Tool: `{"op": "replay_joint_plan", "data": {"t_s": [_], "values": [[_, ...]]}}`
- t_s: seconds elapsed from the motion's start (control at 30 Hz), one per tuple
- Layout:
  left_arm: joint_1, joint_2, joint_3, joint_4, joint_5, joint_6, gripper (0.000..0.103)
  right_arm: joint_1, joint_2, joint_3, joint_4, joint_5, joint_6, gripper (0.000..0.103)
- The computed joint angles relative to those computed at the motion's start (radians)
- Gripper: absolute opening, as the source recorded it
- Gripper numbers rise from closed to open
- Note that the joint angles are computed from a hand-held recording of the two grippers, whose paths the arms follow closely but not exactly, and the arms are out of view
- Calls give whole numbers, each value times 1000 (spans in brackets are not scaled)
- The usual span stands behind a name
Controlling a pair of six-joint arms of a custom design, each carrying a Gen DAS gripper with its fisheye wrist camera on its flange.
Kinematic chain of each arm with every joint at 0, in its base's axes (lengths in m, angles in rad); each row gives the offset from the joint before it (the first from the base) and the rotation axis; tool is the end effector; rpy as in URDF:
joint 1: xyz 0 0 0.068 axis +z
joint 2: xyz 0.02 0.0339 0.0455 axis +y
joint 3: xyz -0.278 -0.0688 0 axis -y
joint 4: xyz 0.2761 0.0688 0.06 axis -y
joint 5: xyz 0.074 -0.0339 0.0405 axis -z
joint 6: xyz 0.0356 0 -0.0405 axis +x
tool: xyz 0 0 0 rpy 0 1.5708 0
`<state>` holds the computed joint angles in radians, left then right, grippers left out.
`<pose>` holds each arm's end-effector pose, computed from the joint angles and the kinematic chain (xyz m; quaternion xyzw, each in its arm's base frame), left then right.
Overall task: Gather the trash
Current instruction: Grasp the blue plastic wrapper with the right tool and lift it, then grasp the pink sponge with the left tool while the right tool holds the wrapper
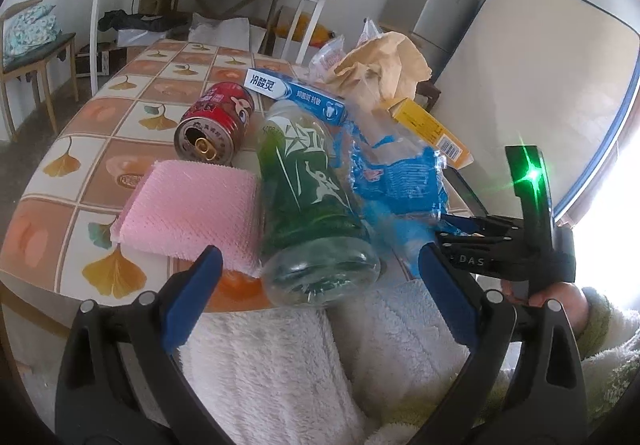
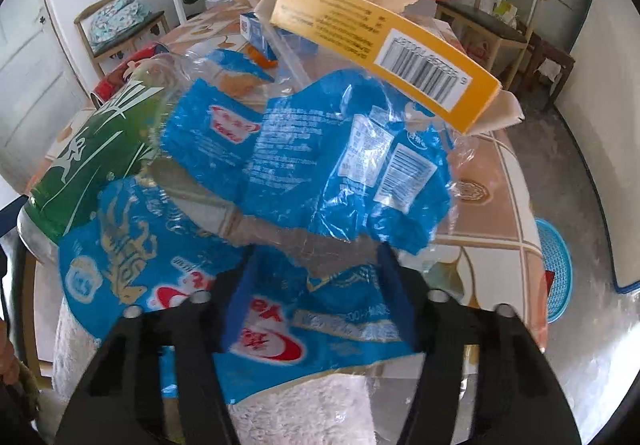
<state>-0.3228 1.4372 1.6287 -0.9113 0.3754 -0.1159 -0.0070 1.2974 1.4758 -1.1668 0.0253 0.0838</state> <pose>0.3023 -0.1149 0.4299 0.1690 0.8821 -0.2541 0.3588 0.2663 -0.0028 0.3977 0.0471 0.9567 -0.0011 0.2873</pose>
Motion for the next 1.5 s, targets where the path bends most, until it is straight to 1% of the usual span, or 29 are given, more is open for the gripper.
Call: {"op": "replay_joint_plan", "data": {"t_s": [0.07, 0.1, 0.17, 0.27, 0.47, 0.53, 0.63, 0.83, 0.97, 1.13, 1.27, 1.5], "values": [[-1, 1, 2, -1, -7, -2, 94, -11, 6, 10, -6, -10, -9, 34], [-1, 0, 1, 1, -10, -3, 94, -21, 3, 5, -4, -19, -18, 31], [-1, -3, 2, 1, -17, -6, 94, -33, -15, 3, -17, -37, -33, 21], [-2, -9, 4, 4, -35, -14, 94, -52, -37, -6, -19, -69, -68, 11], [-10, -22, 8, -2, -65, -26, 94, -65, -115, -29, -19, -112, -127, 8], [-12, -23, 13, -7, -66, -34, 94, -74, -134, -32, -19, -116, -143, 8], [-18, -20, 25, -15, -63, -45, 94, -107, -162, -32, -23, -157, -159, 7], [-40, -12, 47, -22, -61, -52, 94, -213, -196, -7, -36, -281, -176, 7], [-52, -16, 50, -13, -68, -64, 94, -305, -199, 22, -42, -398, -176, 7], [-35, -28, 49, -8, -87, -84, 94, -365, -186, 49, -34, -471, -162, 7], [22, -34, 47, 2, -84, -115, 94, -374, -187, 56, -23, -484, -149, 7], [164, 2, 56, -7, -4, -225, 94, -352, -180, 56, -12, -466, -134, 7]]}}
